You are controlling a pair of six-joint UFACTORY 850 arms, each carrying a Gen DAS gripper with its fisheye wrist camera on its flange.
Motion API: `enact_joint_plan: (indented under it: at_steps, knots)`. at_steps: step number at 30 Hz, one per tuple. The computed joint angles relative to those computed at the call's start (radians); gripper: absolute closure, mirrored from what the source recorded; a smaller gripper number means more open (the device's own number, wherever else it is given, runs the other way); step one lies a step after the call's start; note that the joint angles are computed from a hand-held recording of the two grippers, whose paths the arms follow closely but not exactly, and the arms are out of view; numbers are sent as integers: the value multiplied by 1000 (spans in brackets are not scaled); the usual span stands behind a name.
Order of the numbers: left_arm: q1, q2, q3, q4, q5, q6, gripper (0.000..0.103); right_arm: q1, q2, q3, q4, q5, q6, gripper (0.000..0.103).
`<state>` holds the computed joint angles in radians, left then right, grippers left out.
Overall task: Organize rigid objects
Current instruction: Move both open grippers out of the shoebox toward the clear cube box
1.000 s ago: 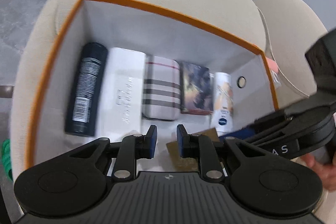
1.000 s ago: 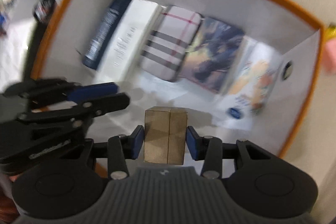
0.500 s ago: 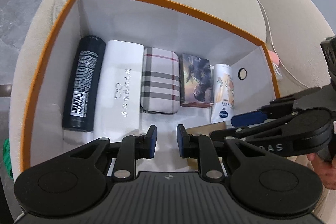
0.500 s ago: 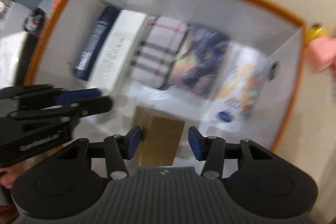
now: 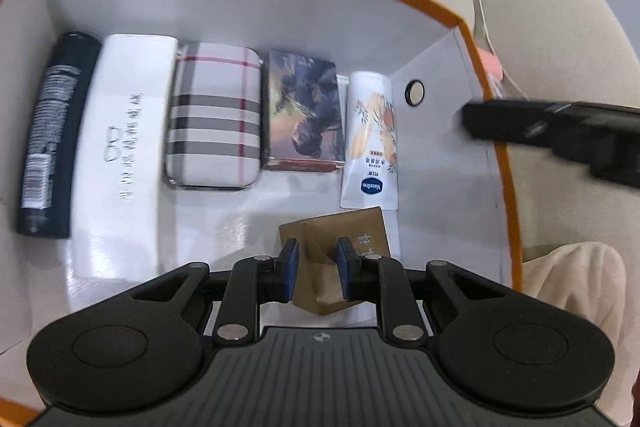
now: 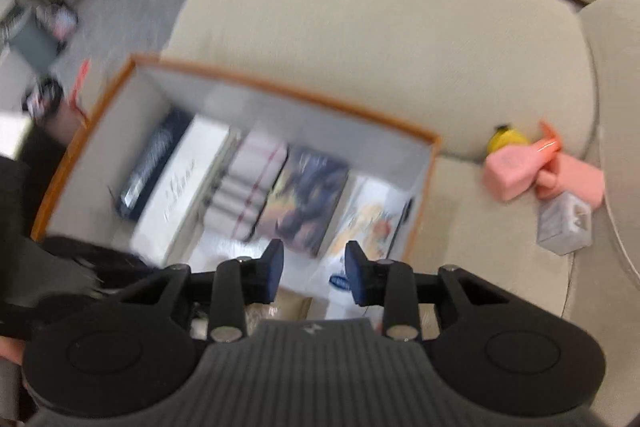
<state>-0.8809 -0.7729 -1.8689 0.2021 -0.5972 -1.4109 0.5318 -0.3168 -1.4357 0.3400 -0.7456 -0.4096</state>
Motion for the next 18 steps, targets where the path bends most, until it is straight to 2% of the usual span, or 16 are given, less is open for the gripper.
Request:
enact_joint_plan:
  at_steps: [4, 7, 10, 11, 14, 18]
  knots:
    - [5, -35, -55, -28, -8, 47, 81, -52, 80, 95, 89, 111, 9, 63]
    - [6, -71, -109, -56, -17, 57, 82, -88, 114, 141, 122, 162, 49, 63]
    - [2, -115, -179, -60, -41, 28, 82, -116, 140, 175, 86, 193, 101, 63]
    - [0, -122, -189, -61, -41, 22, 83, -123, 143, 184, 77, 197, 111, 63]
    - [-5, -170, -277, -48, -113, 1, 83, -145, 139, 197, 71, 187, 117, 63]
    - [-2, -167, -274, -78, -113, -11, 83, -166, 139, 216, 91, 167, 88, 63]
